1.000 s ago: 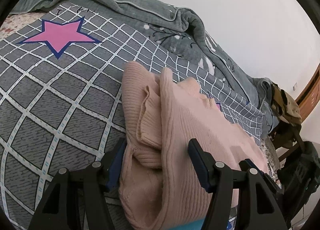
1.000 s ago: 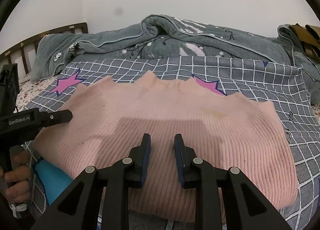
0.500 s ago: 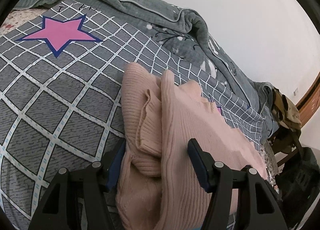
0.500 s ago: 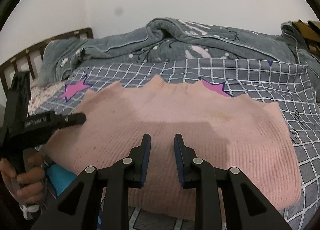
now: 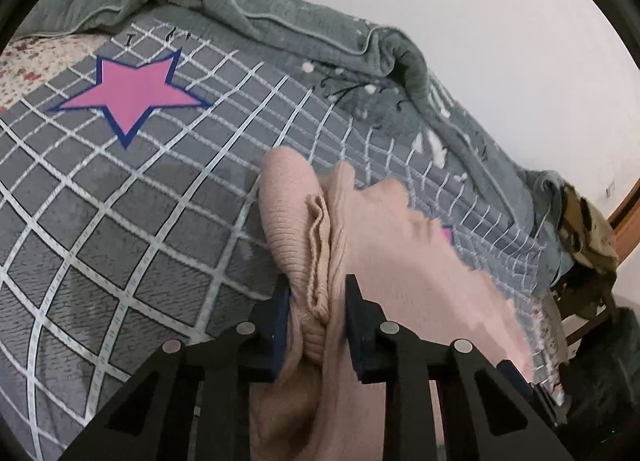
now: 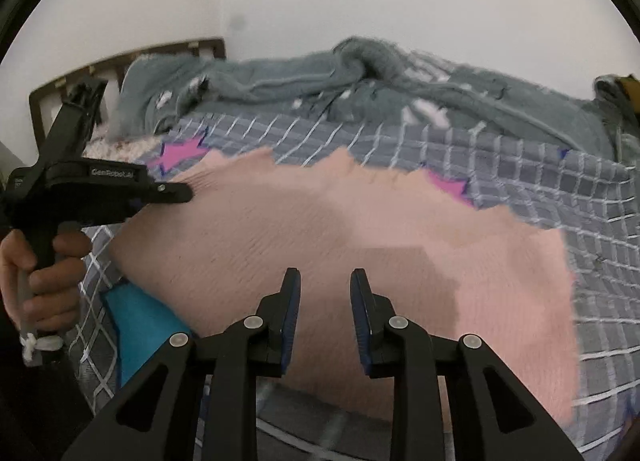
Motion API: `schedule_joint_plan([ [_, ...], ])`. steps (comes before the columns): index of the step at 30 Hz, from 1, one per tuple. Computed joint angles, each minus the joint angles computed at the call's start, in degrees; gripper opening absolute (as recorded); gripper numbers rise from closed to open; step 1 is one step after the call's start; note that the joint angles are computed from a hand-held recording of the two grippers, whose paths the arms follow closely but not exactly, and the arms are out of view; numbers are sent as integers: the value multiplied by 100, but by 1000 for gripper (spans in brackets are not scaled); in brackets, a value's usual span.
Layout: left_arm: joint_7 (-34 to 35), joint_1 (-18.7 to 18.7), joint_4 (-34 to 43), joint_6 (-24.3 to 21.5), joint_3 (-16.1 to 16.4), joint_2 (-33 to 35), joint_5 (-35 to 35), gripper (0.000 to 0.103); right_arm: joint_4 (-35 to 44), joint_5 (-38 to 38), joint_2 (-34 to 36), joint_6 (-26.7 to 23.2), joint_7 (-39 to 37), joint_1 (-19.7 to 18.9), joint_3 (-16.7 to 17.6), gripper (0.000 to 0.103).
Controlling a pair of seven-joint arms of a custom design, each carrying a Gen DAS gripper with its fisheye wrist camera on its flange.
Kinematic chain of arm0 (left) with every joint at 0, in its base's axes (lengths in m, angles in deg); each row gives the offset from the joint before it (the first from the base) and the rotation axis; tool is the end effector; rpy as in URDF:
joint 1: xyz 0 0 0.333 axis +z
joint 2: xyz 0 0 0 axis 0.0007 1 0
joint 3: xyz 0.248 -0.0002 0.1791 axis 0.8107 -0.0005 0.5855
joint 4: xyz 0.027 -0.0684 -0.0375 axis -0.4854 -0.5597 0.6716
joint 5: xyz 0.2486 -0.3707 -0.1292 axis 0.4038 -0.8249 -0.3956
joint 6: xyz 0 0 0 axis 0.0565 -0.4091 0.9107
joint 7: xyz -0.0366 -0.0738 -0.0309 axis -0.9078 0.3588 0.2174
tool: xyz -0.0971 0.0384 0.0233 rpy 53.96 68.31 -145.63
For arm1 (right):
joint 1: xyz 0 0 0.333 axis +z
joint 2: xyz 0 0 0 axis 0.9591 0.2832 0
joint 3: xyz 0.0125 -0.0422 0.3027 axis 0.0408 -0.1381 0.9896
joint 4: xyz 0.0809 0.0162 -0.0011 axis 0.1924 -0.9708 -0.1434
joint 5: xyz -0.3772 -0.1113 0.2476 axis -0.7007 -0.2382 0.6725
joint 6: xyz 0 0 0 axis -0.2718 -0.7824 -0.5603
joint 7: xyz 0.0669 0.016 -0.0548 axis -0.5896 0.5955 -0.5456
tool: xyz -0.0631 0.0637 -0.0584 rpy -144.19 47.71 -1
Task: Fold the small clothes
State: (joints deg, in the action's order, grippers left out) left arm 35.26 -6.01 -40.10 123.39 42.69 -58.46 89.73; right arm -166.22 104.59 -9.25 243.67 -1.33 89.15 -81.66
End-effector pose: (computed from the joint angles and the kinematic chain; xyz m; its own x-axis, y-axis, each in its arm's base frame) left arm 0.5712 -0.2508 0.4480 0.3706 -0.7674 0.5232 -0.4940 -0.6399 -0.5886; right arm 0.6249 0.1696 0.4592 0.6597 -0.7514 -0.0138 -0.4245 -0.3575 -0.8318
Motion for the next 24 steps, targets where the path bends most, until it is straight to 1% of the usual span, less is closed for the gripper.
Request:
schedule_joint_plan([
  [1,-266,26,11,82,-16,-48,187,23,29,202,-13,27,-132,-35,-40,26],
  [2,-330,32,46,149,-22,-73,204,23,53,317,-17,29,-165,-63,-67,26],
  [3,-156,-1,119,121,-29,-73,31,23,102,416,-12,2,-110,-117,-116,26],
  [5,221,-84,310,-131,-78,-52,-267,23,191,482,8,-82,184,-245,-204,26],
  [7,403,-169,573,-358,-133,39,-382,23,281,587,33,-217,398,-399,-299,26],
  [9,672,-304,909,-569,-150,205,-627,22,336,685,48,-238,472,-538,-364,26],
  [11,778,-459,1300,-714,-150,427,-687,22,337,777,29,-210,438,-659,-409,26],
  [15,1114,-849,2161,-999,-61,1001,-857,22,273,1059,-61,-246,207,-875,-530,26],
  [17,1360,-1048,2688,-1097,-25,1417,-1100,21,245,1199,-97,-317,133,-982,-607,26],
  [21,1990,-1438,3876,-1335,8,2413,-1538,21,289,1143,-32,-536,366,-1163,-698,26],
  [22,2294,-1648,4304,-1454,98,2767,-1727,21,322,1068,11,-584,482,-1205,-707,26],
  [23,2403,-1658,4531,-1555,5,2963,-1724,21,352,1025,50,-629,550,-1239,-705,26],
  [24,2684,-1780,4949,-1741,-14,3308,-1831,21,380,972,90,-685,615,-1280,-708,26],
])
